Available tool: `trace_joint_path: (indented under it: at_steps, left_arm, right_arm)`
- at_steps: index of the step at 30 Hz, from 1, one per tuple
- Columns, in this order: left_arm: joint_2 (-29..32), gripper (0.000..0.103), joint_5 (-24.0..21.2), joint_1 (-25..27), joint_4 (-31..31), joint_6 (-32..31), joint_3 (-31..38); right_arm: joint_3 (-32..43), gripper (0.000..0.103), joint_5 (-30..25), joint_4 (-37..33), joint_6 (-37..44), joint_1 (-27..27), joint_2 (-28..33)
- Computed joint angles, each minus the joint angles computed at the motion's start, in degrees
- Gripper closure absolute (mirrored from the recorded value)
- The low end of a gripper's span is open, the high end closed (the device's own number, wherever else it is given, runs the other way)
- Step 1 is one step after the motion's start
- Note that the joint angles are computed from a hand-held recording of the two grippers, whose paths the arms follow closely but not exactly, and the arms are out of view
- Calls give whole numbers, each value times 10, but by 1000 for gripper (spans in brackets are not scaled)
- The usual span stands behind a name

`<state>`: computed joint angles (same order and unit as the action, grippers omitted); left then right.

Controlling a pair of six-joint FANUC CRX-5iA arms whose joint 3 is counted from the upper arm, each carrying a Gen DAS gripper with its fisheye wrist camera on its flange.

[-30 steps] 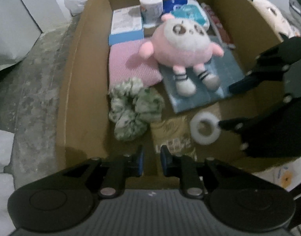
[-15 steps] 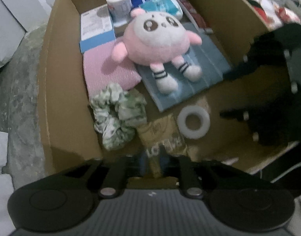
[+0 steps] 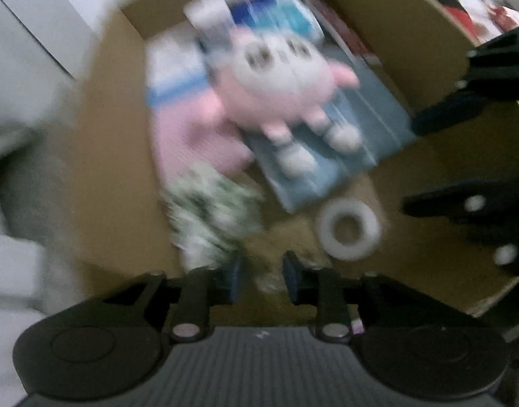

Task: Organize soft objects
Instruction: 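Open the left gripper to release the gold bag beside the scrunchie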

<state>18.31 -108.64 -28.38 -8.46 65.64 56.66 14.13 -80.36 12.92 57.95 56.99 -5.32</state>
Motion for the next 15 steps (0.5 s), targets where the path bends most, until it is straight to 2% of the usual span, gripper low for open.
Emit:
trace_joint_path:
  at_steps: [1, 3, 4, 9, 15]
  left_arm:
    - [-34, 51, 47, -20, -34, 2, -37]
    - [-79, 50, 105, -45, -67, 18, -83]
    - [-89, 50, 119, -48, -69, 27, -90]
    - [-123, 50, 154, -79, -91, 67, -109]
    - [-126, 49, 146, -112, -115, 84, -97]
  right_arm:
    - [-12, 53, 12, 14, -12, 8, -12]
    - [-45, 52, 38, 64, -45, 32, -38]
    - [-59, 52, 47, 86, -59, 43, -49]
    - [-112, 51, 67, 171, -120, 92, -93]
    - [-130, 50, 51, 214, -132, 133, -112]
